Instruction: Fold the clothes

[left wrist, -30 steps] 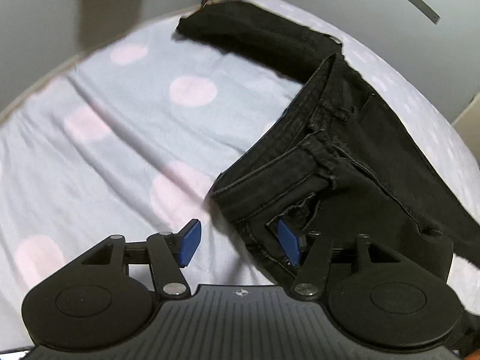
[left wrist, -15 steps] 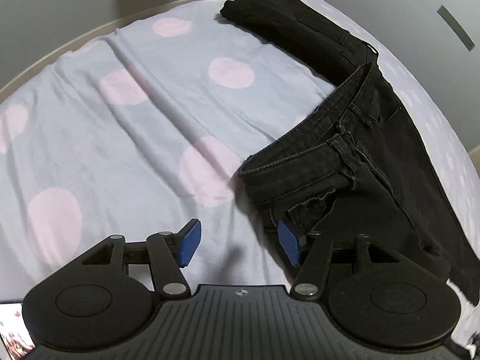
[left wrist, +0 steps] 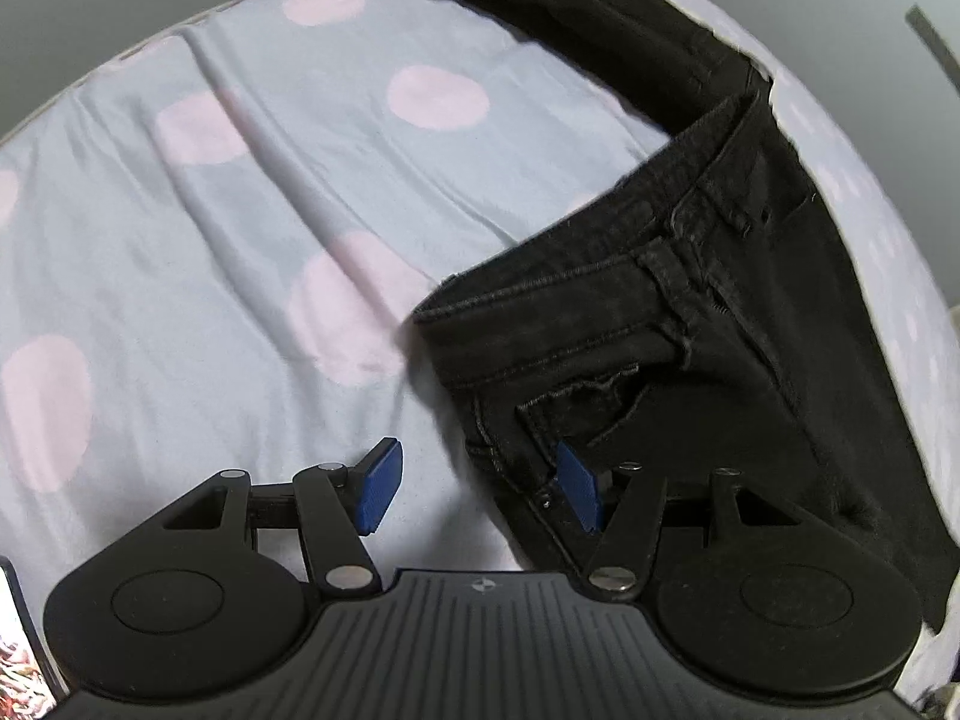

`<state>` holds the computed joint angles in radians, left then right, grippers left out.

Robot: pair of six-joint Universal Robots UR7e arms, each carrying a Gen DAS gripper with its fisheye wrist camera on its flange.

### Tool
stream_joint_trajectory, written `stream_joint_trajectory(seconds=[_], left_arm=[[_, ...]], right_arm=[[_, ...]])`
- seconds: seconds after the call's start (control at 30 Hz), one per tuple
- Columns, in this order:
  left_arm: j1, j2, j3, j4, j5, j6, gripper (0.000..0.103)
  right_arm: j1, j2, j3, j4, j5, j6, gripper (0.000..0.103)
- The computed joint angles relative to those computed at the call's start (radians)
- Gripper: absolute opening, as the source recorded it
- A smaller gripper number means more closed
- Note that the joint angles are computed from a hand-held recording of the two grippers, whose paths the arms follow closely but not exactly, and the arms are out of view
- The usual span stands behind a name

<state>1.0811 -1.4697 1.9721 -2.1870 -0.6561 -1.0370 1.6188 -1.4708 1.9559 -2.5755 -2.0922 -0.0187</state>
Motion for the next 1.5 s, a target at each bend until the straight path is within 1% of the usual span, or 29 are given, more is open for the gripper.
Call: stream_joint_trajectory(seconds=[0.03,0.1,0.13,0.17,0.23,0.3,0.37,0.43,0.5,0.57,0.6,0.67,0.73,0.8,0.87,0.9,0.97,1.0,1.03,1.1,1.2,1.23,1.3,1.37,1.4,1.47,1.5], left_arm=[[0.004,0.010,-0.008,0.013,0.008,-0.007,0.065],[0.023,0.021,-0.009,-0.021,-0.021,0.002,0.038],[0.034,0.024,-0.004,-0.054,-0.045,0.017,0.022],[0.036,0.026,-0.002,-0.067,-0.048,0.017,0.020],[0.023,0.030,-0.003,-0.060,-0.025,0.014,0.016],[0.003,0.027,0.000,-0.059,0.002,0.003,0.014],[-0.016,0.016,0.007,-0.062,0.028,-0.016,0.014],[-0.030,0.009,0.003,-0.034,0.046,-0.040,0.014],[-0.035,0.011,-0.005,-0.003,0.055,-0.058,0.014],[-0.038,0.013,-0.011,0.025,0.062,-0.072,0.014],[-0.038,0.013,-0.011,0.036,0.063,-0.075,0.014],[-0.041,0.013,-0.017,0.066,0.064,-0.089,0.014],[-0.045,0.017,-0.024,0.091,0.069,-0.102,0.014],[-0.046,0.023,-0.033,0.113,0.077,-0.109,0.014],[-0.046,0.031,-0.042,0.131,0.080,-0.118,0.014],[-0.046,0.034,-0.044,0.139,0.080,-0.123,0.014],[-0.046,0.037,-0.044,0.149,0.085,-0.123,0.014],[-0.046,0.039,-0.045,0.151,0.086,-0.122,0.014],[-0.046,0.040,-0.045,0.152,0.086,-0.121,0.014],[-0.044,0.042,-0.046,0.155,0.086,-0.120,0.014],[-0.043,0.044,-0.049,0.159,0.085,-0.121,0.014],[-0.043,0.044,-0.049,0.159,0.085,-0.121,0.014],[-0.043,0.042,-0.047,0.156,0.085,-0.118,0.014],[-0.042,0.042,-0.047,0.154,0.084,-0.118,0.014],[-0.040,0.044,-0.048,0.156,0.083,-0.118,0.014],[-0.036,0.048,-0.053,0.162,0.081,-0.122,0.014],[-0.035,0.050,-0.055,0.166,0.081,-0.124,0.014]], right_arm=[[0.010,0.001,-0.014,-0.004,0.001,-0.005,0.018],[0.032,0.005,-0.044,-0.017,0.002,-0.017,0.017],[0.048,0.020,-0.063,-0.033,-0.012,-0.030,0.017],[0.065,0.042,-0.084,-0.059,-0.034,-0.048,0.017],[0.102,0.094,-0.137,-0.114,-0.078,-0.081,0.017],[0.123,0.129,-0.191,-0.160,-0.061,-0.118,0.015],[0.143,0.145,-0.218,-0.226,-0.037,-0.161,0.015],[0.162,0.149,-0.226,-0.265,-0.074,-0.199,0.014],[0.153,0.125,-0.208,-0.240,-0.091,-0.199,0.014],[0.124,0.088,-0.166,-0.188,-0.116,-0.197,0.014],[0.103,0.065,-0.140,-0.138,-0.135,-0.178,0.014],[0.064,0.029,-0.110,0.009,-0.186,-0.080,0.014],[0.017,-0.018,-0.083,0.164,-0.185,0.039,0.014],[-0.009,-0.052,-0.073,0.281,-0.169,0.081,0.014],[-0.014,-0.077,-0.078,0.387,-0.161,0.098,0.017],[-0.008,-0.080,-0.082,0.417,-0.174,0.100,0.019],[0.014,-0.075,-0.096,0.418,-0.208,0.083,0.023],[0.025,-0.072,-0.103,0.416,-0.225,0.074,0.034],[0.036,-0.069,-0.111,0.413,-0.242,0.064,0.041],[0.044,-0.062,-0.120,0.333,-0.216,0.014,0.044],[0.026,-0.006,-0.152,0.256,-0.178,0.005,0.048],[0.016,0.014,-0.164,0.237,-0.163,0.005,0.049],[-0.013,0.064,-0.184,0.211,-0.159,0.027,0.049],[-0.050,0.105,-0.205,0.213,-0.136,0.040,0.049],[-0.062,0.127,-0.218,0.224,-0.132,0.062,0.048],[-0.083,0.164,-0.239,0.246,-0.123,0.100,0.045],[-0.091,0.170,-0.241,0.255,-0.115,0.111,0.042]])
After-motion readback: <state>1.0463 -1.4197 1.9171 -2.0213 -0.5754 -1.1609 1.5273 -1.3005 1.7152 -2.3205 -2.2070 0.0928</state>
